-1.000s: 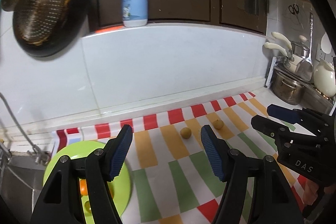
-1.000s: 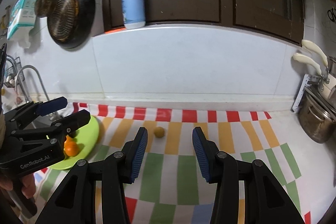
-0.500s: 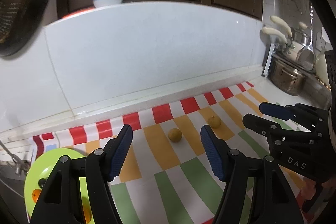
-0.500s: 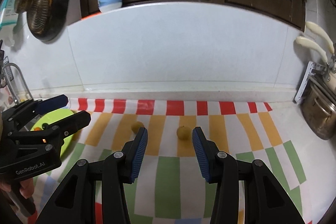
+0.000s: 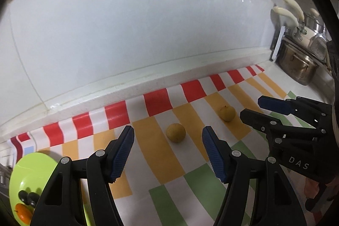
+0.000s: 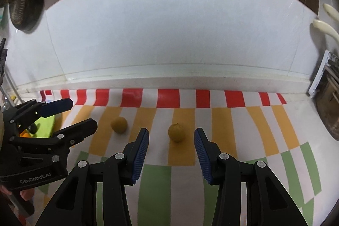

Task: Organize fruits
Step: 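Move both open tools toward the two small yellow fruits on the cloth, then grasp a small yellow fruit with the left tool while the right tool grasps the other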

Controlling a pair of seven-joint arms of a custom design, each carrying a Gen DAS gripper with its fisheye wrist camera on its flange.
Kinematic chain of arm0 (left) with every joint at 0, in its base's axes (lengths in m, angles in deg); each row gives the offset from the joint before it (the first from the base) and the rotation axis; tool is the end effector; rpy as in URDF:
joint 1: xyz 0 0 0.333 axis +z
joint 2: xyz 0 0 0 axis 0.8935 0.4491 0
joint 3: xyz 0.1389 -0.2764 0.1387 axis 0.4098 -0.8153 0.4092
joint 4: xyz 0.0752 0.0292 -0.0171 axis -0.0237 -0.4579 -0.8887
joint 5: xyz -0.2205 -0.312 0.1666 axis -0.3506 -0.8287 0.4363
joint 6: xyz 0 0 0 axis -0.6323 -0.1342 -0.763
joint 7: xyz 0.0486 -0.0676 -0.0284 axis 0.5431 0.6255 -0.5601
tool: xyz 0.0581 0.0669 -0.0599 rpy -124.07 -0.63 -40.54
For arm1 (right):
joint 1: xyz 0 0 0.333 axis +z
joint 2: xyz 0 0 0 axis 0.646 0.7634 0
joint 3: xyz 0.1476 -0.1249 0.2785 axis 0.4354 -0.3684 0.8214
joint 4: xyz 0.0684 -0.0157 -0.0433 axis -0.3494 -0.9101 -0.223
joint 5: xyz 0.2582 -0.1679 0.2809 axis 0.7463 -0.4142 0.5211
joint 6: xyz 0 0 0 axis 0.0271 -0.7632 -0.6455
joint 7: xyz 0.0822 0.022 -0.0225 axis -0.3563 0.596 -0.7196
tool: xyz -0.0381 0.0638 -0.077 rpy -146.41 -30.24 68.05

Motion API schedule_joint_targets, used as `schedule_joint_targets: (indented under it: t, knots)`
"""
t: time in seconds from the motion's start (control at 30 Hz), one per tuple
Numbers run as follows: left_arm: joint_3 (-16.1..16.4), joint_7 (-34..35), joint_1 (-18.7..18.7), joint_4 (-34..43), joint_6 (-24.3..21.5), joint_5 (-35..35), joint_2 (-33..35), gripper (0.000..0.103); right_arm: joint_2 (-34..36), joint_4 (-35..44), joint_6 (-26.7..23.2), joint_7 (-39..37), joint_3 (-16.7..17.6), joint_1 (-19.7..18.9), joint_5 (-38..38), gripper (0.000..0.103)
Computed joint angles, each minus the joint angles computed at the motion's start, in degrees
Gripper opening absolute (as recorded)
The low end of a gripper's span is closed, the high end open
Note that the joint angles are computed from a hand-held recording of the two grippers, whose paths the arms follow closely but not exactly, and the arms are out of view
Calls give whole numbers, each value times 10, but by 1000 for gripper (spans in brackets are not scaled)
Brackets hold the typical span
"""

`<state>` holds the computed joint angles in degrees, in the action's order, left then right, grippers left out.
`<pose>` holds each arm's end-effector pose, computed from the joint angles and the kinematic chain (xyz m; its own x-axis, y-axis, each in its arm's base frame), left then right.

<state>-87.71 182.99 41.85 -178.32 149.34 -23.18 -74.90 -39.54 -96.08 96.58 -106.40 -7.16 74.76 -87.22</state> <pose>0.4754 -0.2382 0.4690 -0.7041 -0.7096 0.0269 -0.4698 0.4371 -0.7670 0.3827 0.4173 0.4884 -0.2893 -0.9572 0.0119 -0.6525 0.1880 -0.7341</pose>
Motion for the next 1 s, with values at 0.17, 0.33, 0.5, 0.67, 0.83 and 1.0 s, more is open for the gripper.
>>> schedule_joint_targets:
  t: [0.17,0.33,0.5,0.67,0.83,1.0]
  knots:
    - [-12,-57,14,26,-5,69,39,61,11,-2,25,-12,-11,-9,13,45]
    - [-19,-103,28,43,-33,113,63,54,21,-5,54,-27,-22,-18,31,45]
    - [-25,-114,36,53,-49,128,73,43,32,-1,65,-35,-27,-22,40,45]
    - [-29,-127,42,59,-65,145,80,32,42,2,74,-42,-32,-23,47,40]
    - [-32,-122,44,61,-67,144,82,28,47,5,77,-46,-35,-23,54,33]
    - [-33,-115,45,61,-70,135,80,28,52,9,72,-44,-36,-20,54,28]
